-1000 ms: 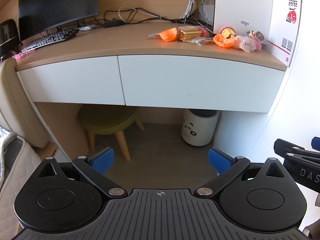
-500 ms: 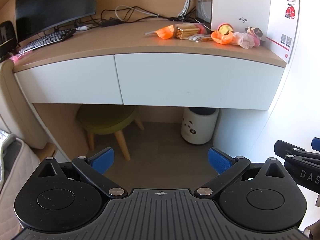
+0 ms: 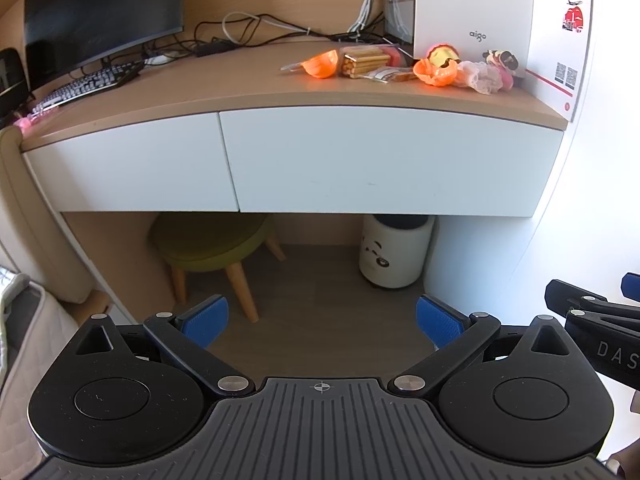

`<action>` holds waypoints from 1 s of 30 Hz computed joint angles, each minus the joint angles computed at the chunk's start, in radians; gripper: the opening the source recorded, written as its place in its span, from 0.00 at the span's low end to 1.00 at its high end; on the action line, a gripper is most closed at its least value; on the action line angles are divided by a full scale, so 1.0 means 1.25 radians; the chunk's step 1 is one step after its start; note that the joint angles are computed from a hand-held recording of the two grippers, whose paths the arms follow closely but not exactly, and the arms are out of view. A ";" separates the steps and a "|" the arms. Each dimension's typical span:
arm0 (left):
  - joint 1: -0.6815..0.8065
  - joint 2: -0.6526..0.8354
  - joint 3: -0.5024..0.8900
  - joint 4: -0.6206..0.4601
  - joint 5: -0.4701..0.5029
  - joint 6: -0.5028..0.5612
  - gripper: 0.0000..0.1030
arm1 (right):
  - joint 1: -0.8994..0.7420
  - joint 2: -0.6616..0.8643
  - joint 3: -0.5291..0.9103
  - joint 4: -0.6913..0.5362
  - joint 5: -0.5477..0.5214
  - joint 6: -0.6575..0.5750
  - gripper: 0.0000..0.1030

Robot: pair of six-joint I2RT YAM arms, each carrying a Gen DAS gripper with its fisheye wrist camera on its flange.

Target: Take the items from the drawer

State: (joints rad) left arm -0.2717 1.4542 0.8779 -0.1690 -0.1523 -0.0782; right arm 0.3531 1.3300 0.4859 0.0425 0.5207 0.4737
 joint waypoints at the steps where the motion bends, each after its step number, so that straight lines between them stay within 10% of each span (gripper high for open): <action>1: 0.000 -0.001 -0.001 0.000 0.000 0.000 1.00 | 0.000 0.000 0.000 0.000 0.000 0.000 0.80; 30: 0.005 -0.009 -0.009 0.003 -0.003 -0.001 1.00 | 0.009 -0.004 -0.003 -0.002 0.001 0.017 0.80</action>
